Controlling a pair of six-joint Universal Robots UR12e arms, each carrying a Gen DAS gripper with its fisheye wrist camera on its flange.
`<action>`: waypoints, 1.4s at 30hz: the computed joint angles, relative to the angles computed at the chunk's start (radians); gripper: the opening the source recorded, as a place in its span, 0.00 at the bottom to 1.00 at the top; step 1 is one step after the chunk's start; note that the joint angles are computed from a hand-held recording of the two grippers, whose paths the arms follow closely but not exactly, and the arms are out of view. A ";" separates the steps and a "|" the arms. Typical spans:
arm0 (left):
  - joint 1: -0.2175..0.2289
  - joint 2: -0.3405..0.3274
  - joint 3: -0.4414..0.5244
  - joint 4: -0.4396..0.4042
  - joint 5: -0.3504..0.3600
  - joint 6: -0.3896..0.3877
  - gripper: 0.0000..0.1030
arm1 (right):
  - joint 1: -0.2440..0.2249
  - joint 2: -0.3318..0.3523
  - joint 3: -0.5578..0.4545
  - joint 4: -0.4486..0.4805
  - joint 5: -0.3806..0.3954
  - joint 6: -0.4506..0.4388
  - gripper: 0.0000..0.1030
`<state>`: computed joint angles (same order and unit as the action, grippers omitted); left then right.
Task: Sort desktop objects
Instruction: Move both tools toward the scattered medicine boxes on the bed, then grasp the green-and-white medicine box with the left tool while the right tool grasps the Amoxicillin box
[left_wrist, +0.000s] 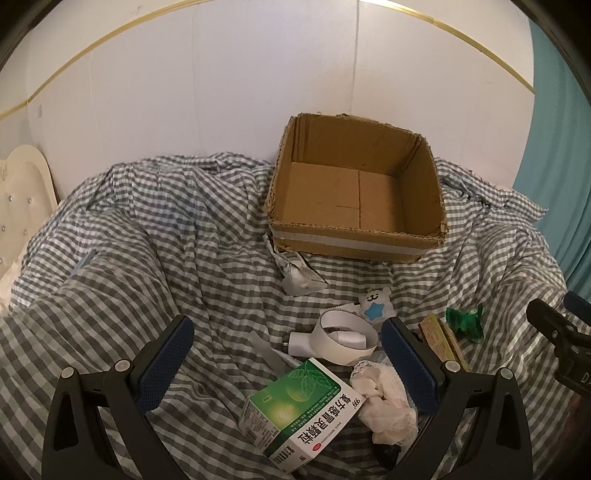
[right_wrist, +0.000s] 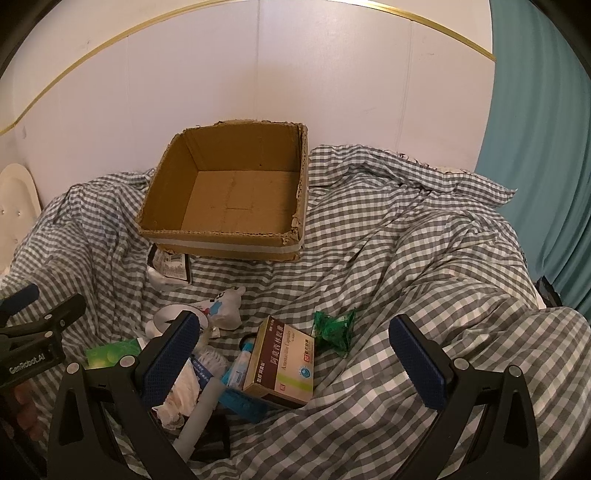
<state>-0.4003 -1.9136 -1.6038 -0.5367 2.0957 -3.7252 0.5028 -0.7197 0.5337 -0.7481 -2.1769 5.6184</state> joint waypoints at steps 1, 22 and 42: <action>0.003 0.000 -0.001 -0.004 -0.006 -0.007 1.00 | -0.001 0.004 -0.009 0.008 0.006 0.010 1.00; 0.062 0.027 -0.024 -0.199 -0.305 -0.049 1.00 | -0.015 -0.138 0.261 -0.275 0.056 0.028 1.00; 0.084 -0.043 0.075 -0.470 -0.325 0.203 1.00 | -0.067 -0.293 0.655 -0.822 0.210 0.006 1.00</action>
<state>-0.3168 -1.9564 -1.5284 -1.0064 1.7711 -3.5222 0.4359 -1.0131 1.1889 -1.5698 -1.9664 5.6245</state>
